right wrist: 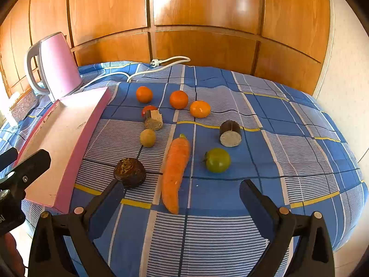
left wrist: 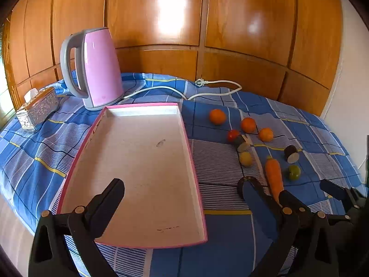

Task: Organize fruits
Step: 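Move both tools toward the produce beside the tray, then grasp the dark round fruit with the left tool while the right tool grasps the carrot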

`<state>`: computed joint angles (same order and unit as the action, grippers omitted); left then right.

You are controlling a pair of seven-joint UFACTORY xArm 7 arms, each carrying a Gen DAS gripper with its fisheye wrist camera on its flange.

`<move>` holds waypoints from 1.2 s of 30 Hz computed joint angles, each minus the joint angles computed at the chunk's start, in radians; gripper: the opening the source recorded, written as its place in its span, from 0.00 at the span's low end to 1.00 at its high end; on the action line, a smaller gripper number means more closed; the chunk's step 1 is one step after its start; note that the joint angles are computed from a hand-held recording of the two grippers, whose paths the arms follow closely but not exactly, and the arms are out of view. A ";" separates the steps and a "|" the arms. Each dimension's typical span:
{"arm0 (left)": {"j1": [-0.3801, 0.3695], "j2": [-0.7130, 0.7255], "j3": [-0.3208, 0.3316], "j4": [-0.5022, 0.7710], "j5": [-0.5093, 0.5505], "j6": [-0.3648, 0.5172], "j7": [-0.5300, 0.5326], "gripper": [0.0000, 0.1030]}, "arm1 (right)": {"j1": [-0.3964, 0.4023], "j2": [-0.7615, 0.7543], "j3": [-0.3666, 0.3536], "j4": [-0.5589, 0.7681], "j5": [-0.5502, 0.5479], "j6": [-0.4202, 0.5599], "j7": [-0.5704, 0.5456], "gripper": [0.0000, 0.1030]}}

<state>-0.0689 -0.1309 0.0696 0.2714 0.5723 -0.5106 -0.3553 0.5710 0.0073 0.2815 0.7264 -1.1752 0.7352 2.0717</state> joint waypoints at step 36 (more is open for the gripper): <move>0.045 0.212 -0.083 0.302 0.766 0.041 -0.501 0.47 | -0.122 -0.063 -0.025 -0.177 -0.041 -0.167 0.116 0.66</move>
